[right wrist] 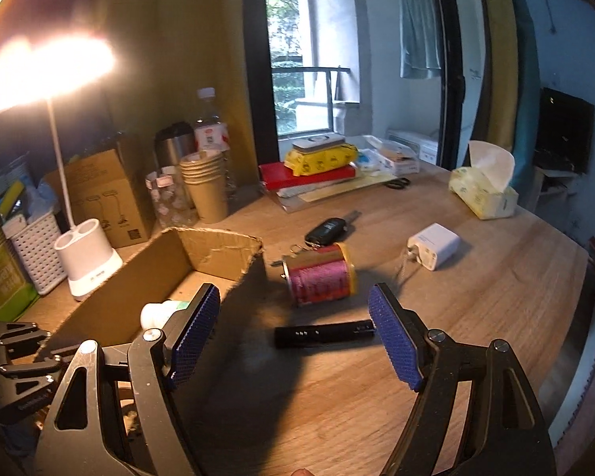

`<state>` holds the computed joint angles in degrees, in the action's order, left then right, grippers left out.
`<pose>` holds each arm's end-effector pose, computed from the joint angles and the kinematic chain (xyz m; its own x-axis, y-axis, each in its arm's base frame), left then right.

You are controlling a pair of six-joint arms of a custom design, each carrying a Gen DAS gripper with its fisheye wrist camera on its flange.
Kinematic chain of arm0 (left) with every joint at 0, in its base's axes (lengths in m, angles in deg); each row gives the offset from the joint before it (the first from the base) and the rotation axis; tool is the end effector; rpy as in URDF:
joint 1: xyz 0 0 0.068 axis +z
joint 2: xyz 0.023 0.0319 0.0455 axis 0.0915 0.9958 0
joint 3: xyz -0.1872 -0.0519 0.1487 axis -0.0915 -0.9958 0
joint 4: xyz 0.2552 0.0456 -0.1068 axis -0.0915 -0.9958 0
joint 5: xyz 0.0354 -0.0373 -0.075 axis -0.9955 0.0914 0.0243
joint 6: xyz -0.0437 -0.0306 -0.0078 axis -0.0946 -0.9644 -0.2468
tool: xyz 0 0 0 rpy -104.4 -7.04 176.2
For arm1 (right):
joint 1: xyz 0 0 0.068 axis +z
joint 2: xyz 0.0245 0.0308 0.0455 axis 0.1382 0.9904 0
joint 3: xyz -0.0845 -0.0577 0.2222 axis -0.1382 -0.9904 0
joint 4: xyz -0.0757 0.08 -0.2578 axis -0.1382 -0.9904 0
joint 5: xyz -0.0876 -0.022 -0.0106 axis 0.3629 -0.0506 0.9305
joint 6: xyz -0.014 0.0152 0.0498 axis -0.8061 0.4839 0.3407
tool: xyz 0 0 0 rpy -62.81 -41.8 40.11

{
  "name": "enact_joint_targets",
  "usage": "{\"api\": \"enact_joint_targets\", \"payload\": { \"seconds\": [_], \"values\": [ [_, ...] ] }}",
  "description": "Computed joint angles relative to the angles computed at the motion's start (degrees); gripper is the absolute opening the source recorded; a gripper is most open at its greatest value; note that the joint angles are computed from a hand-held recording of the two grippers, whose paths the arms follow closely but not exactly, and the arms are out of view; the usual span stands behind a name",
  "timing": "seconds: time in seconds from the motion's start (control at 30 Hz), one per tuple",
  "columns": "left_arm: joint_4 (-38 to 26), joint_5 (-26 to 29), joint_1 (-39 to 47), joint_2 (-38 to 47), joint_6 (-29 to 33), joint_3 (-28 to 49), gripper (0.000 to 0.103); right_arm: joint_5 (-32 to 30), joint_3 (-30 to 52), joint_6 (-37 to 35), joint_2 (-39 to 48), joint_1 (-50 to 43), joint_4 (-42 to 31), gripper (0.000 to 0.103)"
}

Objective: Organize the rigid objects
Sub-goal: 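Move the right tool back to the red-and-gold can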

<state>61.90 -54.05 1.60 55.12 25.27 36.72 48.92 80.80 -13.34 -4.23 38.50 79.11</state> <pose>0.3119 -0.0331 0.0878 -0.5963 0.3480 -0.7234 0.5351 0.8441 -0.0350 0.2335 0.1188 0.1574 -0.5343 0.0921 -0.8403 0.0801 0.9951 0.0581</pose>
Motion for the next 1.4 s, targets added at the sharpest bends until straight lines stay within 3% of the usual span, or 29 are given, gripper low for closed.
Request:
{"api": "enact_joint_targets", "payload": {
  "seconds": [0.2, 0.47, 0.73, 1.4],
  "values": [
    [-0.01, 0.05, 0.05, -0.05, 0.01, -0.07, 0.013, -0.46, -0.13, -0.25, 1.84, -1.44, 0.5, 0.08],
    [0.01, 0.06, 0.05, 0.13, 0.01, 0.03, 0.013, 0.14, 2.2, -5.91, 9.49, -4.78, 2.01, 0.08],
    [0.4, 0.08, -0.09, 0.49, -0.16, -0.22, 0.013, -3.42, 4.46, -10.67, 13.67, -6.69, 4.75, 0.08],
    [-0.35, 0.81, 0.29, 2.1, -0.09, 1.15, 0.013, -10.42, 11.87, -14.06, 22.86, -11.13, 6.15, 0.08]
  ]
}}
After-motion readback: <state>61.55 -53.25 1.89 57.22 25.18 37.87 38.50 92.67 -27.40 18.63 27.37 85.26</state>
